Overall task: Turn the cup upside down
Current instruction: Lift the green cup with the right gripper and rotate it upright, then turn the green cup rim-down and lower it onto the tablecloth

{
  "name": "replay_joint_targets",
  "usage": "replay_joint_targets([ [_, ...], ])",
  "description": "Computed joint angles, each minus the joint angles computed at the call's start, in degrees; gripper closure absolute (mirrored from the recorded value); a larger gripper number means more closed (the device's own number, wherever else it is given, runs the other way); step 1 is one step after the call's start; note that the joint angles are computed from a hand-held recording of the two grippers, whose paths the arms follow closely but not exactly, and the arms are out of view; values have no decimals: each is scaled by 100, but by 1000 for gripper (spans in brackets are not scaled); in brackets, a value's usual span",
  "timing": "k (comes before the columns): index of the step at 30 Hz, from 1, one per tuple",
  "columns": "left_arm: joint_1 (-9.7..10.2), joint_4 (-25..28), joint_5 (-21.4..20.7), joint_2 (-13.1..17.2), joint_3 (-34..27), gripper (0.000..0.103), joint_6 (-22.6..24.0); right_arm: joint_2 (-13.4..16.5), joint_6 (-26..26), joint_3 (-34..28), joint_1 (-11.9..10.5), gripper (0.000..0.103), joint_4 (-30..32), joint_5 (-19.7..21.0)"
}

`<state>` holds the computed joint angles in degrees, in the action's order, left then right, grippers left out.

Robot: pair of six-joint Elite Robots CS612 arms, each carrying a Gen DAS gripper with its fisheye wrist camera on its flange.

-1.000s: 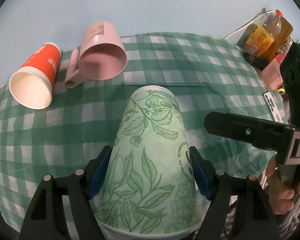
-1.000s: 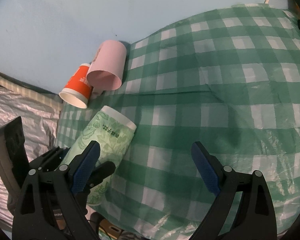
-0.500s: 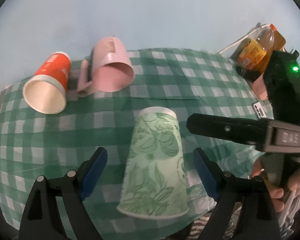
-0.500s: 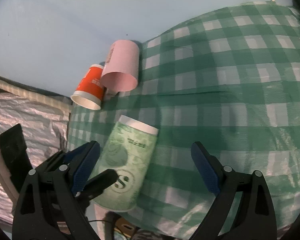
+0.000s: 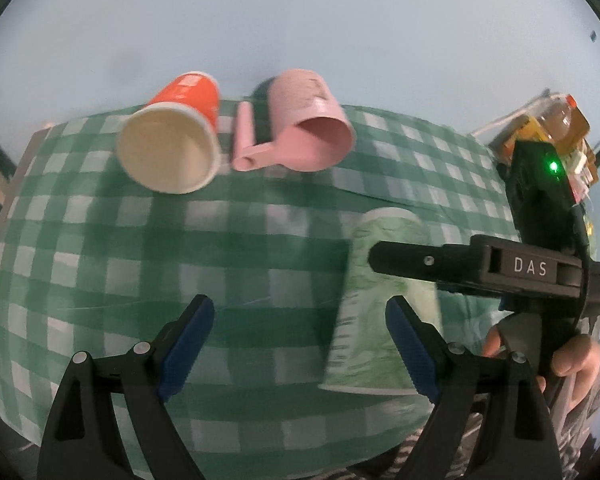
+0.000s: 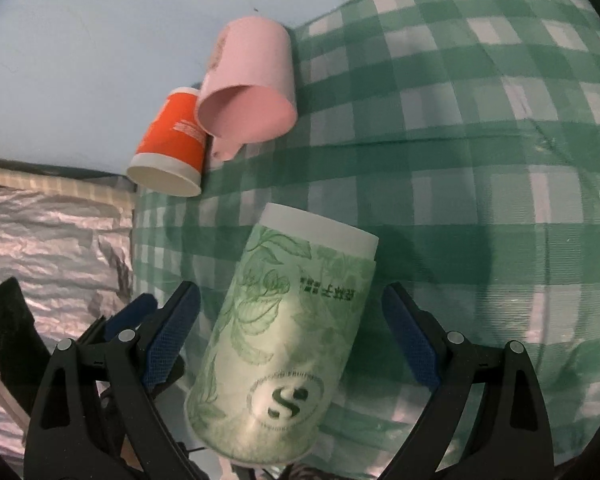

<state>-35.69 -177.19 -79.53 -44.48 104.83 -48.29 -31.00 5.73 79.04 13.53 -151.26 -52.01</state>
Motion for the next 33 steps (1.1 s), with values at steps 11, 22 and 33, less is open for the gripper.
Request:
replay_joint_targets([
  [11,-34,-114,407,23,107,14,75,54,76,-99,22,27,167,30],
  [22,-144,-297,718,41,155,14,118,-121,-251,288,9,32,-743,27],
  [33,-309,-866,1230,64,366,14,-112,-412,-961,1000,96,32,-2822,-579],
])
